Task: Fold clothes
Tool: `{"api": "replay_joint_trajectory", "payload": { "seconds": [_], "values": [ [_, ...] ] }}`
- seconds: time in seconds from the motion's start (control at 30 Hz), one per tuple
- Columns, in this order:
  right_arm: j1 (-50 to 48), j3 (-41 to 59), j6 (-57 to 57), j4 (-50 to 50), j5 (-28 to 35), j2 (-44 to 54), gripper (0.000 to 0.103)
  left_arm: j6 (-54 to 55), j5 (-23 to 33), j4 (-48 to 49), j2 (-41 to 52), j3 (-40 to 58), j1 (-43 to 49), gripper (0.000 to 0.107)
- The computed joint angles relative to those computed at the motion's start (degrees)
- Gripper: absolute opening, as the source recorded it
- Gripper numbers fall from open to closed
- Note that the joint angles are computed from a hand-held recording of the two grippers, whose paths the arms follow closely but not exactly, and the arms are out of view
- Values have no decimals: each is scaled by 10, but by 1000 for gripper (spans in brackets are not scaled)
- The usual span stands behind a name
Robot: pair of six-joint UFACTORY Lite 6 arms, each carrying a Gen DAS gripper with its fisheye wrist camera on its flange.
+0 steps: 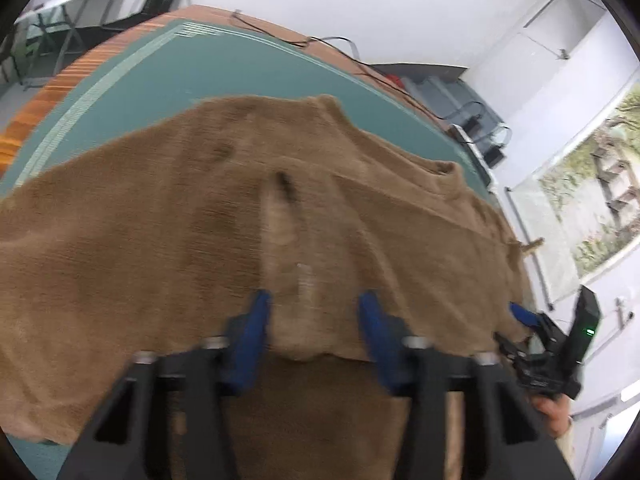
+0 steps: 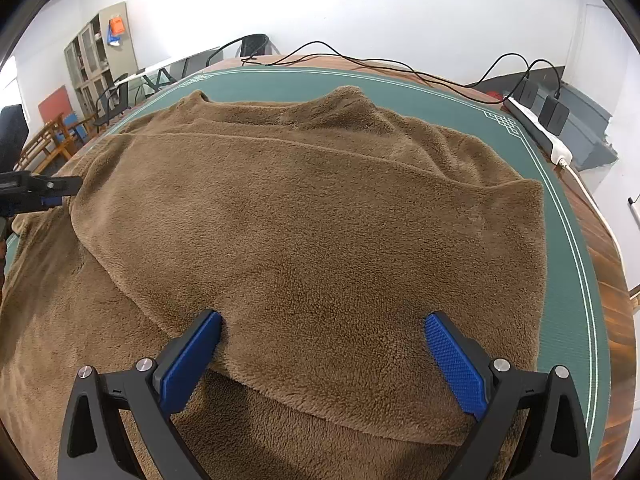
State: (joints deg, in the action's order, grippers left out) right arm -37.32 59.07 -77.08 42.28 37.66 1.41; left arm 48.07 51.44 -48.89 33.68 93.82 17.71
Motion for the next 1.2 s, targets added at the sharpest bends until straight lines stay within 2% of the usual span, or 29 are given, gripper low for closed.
{"api": "replay_joint_trajectory", "payload": {
  "seconds": [0.07,0.23,0.3,0.4,0.47,0.5,0.67,0.77,0.87,0.93,1.2],
  "values": [
    [0,-1,0,0,-1,-1,102,-3,25,1,23,27,16,27],
    [0,-1,0,0,-1,0,102,6,-17,38,-10,-7,-4,28],
    [0,1,0,0,-1,1,102,7,-4,38,-4,4,-2,30],
    [0,2,-1,1,-1,3,102,-3,38,23,17,35,20,49],
    [0,3,-1,1,-1,4,102,3,27,3,-3,18,24,77],
    [0,4,-1,1,-2,4,102,7,20,-8,-15,8,26,81],
    [2,2,0,1,-4,4,102,45,3,-53,-56,-15,-2,81],
    [2,4,0,1,-3,5,102,47,-17,-42,-46,-11,-52,81],
    [2,4,0,1,-3,5,102,27,-72,13,-25,-22,-95,81],
    [1,4,-1,2,-2,5,102,61,-95,0,-43,-52,-98,81],
    [-1,2,-3,5,-1,4,102,56,-102,23,-58,-63,-103,81]
  ]
}}
